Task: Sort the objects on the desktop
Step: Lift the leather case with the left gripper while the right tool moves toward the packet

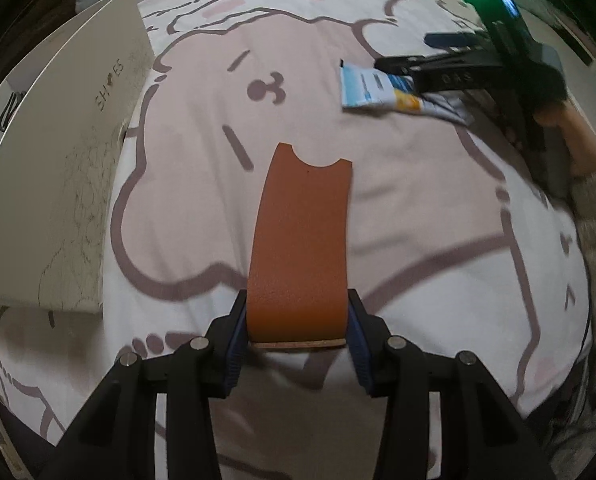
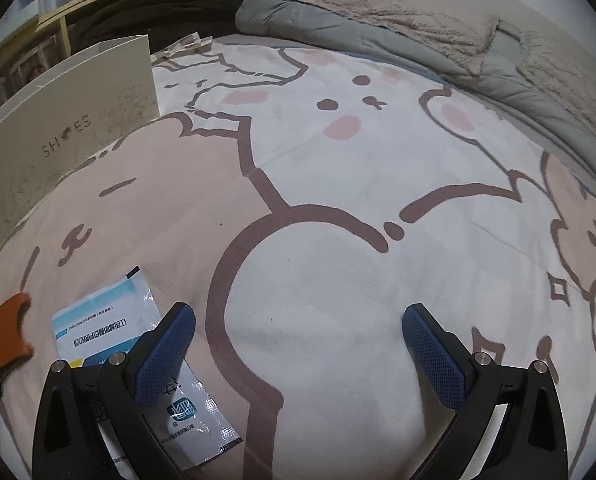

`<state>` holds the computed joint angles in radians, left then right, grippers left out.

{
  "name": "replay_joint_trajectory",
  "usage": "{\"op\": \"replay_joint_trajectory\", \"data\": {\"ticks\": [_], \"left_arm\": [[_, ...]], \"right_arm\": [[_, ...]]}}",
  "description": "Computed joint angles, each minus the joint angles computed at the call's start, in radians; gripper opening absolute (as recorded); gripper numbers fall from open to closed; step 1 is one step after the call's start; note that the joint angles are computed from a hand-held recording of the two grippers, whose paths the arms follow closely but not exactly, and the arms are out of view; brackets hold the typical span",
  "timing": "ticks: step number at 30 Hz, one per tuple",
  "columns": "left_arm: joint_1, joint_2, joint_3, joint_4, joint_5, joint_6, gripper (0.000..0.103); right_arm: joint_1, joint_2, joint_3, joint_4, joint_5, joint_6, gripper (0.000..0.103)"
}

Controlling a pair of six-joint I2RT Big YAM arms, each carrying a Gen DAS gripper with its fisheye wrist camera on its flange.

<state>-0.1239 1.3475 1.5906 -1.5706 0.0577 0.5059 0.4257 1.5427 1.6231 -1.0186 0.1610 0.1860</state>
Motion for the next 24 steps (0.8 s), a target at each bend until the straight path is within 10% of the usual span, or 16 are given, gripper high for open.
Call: {"op": "replay_joint_trajectory", "data": {"ticks": [24], "left_arm": [[0.07, -0.123, -0.126, 0.044, 0.141, 0.235, 0.051]], "right_arm": [[0.173, -0.165, -0.158, -0.026, 0.142, 0.145, 0.103]]}}
